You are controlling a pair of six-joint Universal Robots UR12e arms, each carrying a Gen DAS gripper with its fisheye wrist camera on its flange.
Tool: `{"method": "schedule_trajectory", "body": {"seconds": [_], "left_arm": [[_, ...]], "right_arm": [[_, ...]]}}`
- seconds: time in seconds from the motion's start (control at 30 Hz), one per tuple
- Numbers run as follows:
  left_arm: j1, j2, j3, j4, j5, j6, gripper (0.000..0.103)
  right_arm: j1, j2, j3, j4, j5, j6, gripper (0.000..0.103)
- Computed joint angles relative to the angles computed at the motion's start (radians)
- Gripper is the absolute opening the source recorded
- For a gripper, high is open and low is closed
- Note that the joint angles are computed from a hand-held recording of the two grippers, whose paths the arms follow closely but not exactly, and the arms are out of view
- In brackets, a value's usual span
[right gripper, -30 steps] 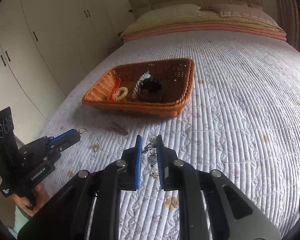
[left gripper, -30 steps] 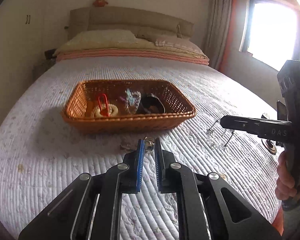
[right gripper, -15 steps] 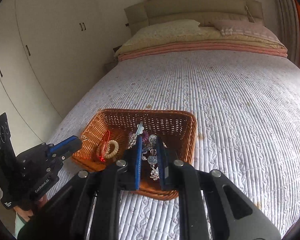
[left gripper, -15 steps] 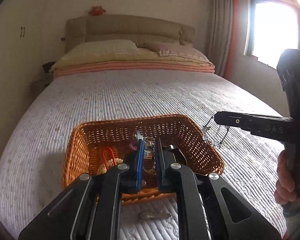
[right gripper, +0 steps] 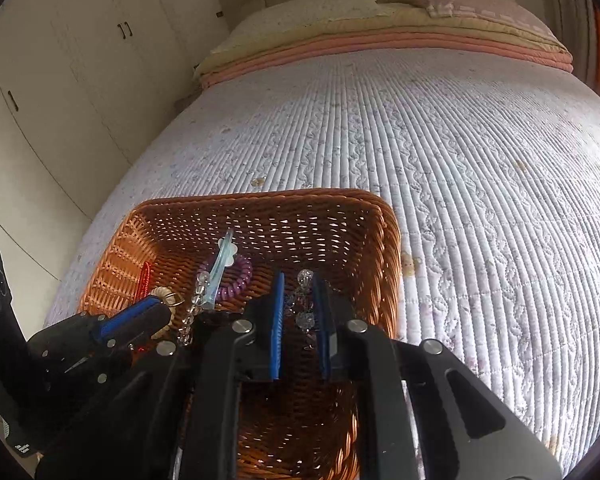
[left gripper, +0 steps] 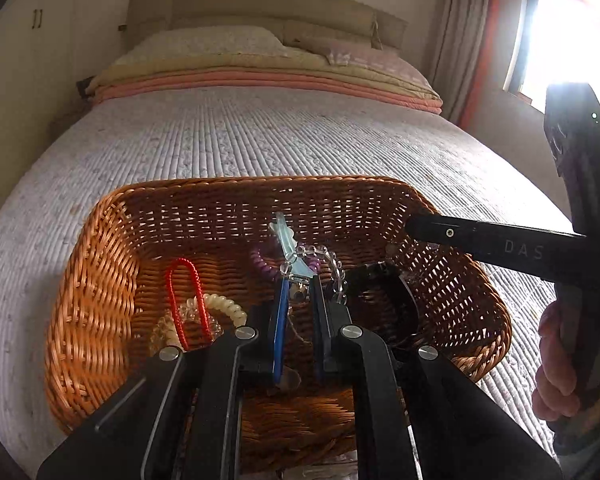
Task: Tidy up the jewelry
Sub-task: 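Lower both held earrings into the basket and open both tools, then grasp the second gold earring with the left tool while the right grasps the silver hair clip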
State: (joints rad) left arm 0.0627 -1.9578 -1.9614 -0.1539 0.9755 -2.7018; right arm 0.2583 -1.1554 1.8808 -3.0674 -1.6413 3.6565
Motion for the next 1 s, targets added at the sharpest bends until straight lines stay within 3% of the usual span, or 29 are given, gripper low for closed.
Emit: {"method": "schedule_trajectory", "body": {"seconds": [0.17, 0.3, 0.37, 0.4, 0.43, 0.67, 0.87, 1.0], "left_arm": [[-0.001, -0.003, 0.007, -0.024, 0.019, -0.018, 0.009], [0.011, 0.004, 0.002, -0.025, -0.006, -0.027, 0.012], [0.021, 0.012, -0.004, -0.022, -0.026, -0.037, 0.034], [0.026, 0.017, -0.009, -0.011, -0.035, -0.044, 0.040], [0.033, 0.026, -0.018, 0.008, -0.050, -0.051, 0.045], [0.099, 0.120, -0.100, 0.072, -0.156, -0.046, 0.046], [0.176, 0.220, -0.192, 0.077, -0.243, -0.002, 0.049], [0.211, 0.261, -0.247, 0.050, -0.244, 0.061, 0.049]], "right_arm": [[-0.006, -0.002, 0.018, -0.020, 0.027, 0.040, 0.013], [-0.004, -0.013, 0.024, -0.009, 0.016, 0.038, 0.014], [0.002, -0.024, 0.028, 0.005, -0.010, 0.044, 0.024], [0.000, -0.029, 0.035, -0.007, 0.000, 0.047, 0.036], [0.000, -0.036, 0.044, -0.022, 0.008, 0.053, 0.041], [0.048, -0.105, 0.094, -0.073, -0.069, 0.024, 0.041], [0.125, -0.149, 0.127, -0.093, -0.151, -0.019, 0.041], [0.169, -0.147, 0.137, -0.083, -0.154, -0.027, 0.041]]}}
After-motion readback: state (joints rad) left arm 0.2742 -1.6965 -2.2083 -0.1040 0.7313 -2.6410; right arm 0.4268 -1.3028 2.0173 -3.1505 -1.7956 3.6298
